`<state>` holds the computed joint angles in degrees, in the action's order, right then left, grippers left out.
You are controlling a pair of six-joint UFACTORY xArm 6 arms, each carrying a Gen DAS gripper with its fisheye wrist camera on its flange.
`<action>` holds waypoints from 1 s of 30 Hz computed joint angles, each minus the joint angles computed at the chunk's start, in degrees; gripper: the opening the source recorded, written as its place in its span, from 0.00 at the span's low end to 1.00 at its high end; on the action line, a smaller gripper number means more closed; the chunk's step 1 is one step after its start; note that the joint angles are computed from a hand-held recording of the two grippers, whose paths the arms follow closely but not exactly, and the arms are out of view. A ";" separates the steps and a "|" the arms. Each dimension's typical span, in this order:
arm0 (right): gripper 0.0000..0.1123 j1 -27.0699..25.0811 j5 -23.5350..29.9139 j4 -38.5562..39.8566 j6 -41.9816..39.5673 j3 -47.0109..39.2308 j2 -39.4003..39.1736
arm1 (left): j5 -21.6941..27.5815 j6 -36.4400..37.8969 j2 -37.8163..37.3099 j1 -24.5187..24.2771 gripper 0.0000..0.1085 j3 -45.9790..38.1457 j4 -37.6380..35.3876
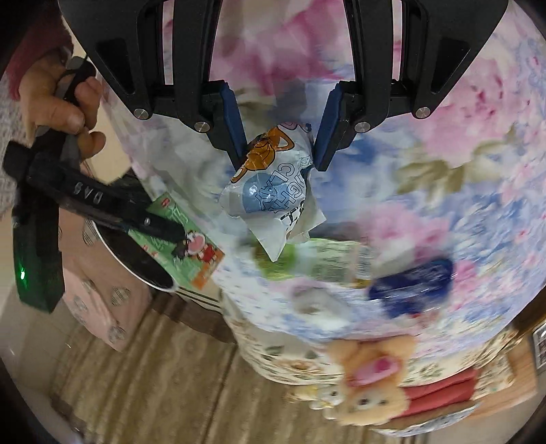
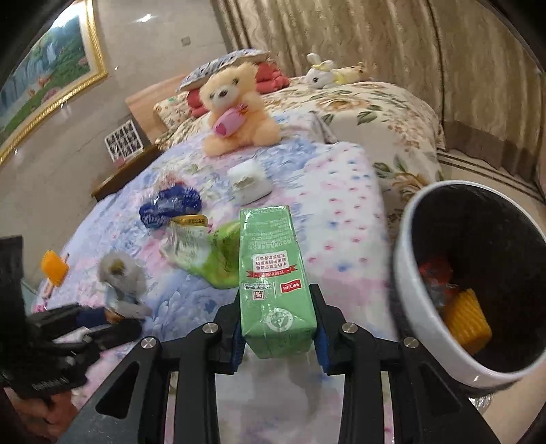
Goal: Collect trash
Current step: 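Carry the clear bag and green juice carton over the bin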
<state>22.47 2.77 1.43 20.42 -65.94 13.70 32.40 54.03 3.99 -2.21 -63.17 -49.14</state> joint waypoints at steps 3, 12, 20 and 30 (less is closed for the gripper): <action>0.29 -0.44 -1.59 5.67 -3.89 3.65 -3.33 | 0.13 0.26 -0.62 -1.94 0.36 0.23 0.56; 0.29 -3.04 -3.02 7.71 -4.33 10.98 -10.11 | 0.02 -1.24 0.33 -5.81 0.36 -2.07 2.83; 0.29 -6.93 -3.95 5.31 -1.41 15.19 -13.68 | 0.63 -2.60 2.44 -9.22 0.36 -5.81 4.39; 0.29 -9.26 -3.01 7.51 -3.59 16.49 -14.69 | 0.75 -6.56 6.32 -13.30 0.36 -11.14 9.15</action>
<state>13.21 -0.23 8.94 16.83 -49.45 -1.00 33.15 47.47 10.31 -15.51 -74.31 -39.99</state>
